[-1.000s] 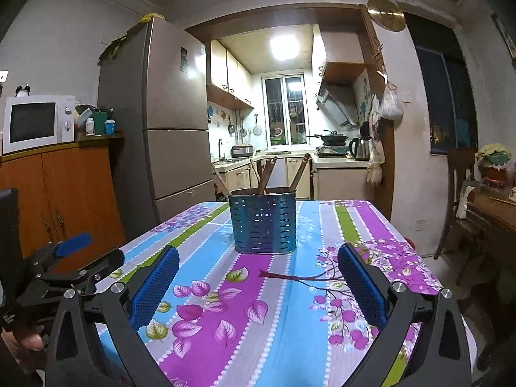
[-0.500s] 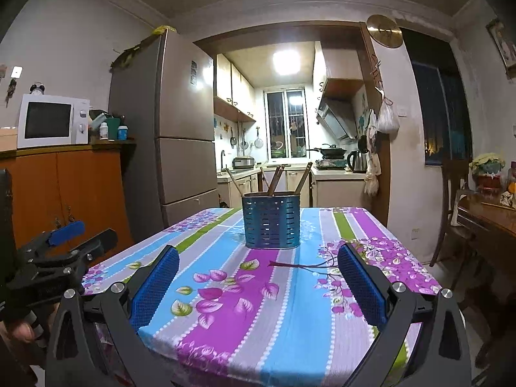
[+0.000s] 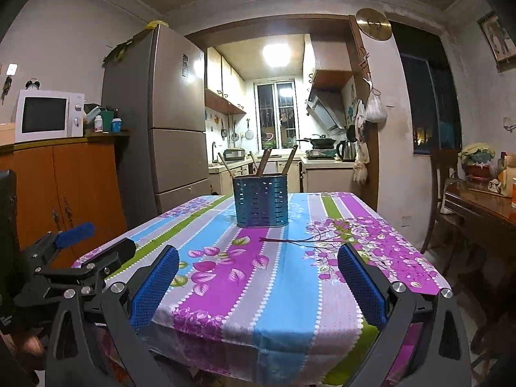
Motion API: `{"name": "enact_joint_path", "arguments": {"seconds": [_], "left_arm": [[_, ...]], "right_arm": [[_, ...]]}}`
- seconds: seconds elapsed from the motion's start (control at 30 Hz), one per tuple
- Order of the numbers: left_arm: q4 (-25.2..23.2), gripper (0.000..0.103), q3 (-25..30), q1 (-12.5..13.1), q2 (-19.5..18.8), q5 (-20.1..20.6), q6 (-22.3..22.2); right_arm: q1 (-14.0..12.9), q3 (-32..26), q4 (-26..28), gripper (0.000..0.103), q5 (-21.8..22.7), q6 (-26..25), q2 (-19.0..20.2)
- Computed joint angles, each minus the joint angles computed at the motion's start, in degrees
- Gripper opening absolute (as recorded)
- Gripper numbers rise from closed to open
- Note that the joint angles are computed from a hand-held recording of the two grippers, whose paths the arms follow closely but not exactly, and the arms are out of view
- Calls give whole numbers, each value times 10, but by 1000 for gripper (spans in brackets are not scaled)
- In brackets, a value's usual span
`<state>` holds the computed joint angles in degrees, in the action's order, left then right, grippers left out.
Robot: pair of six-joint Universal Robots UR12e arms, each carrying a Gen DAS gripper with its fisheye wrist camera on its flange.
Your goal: Organize utensils
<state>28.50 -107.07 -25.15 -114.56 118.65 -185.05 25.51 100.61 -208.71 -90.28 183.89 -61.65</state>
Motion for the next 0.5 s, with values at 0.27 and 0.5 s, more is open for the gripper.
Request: {"name": "enact_joint_path", "arguments": {"seconds": [0.27, 0.5], "left_arm": [[11, 97, 1, -5, -1, 13, 3], [12, 97, 3, -7, -1, 12, 7]], "right_arm": [[1, 9, -29, 98, -3, -3, 3], [-1, 11, -36, 98, -4, 1, 3]]}}
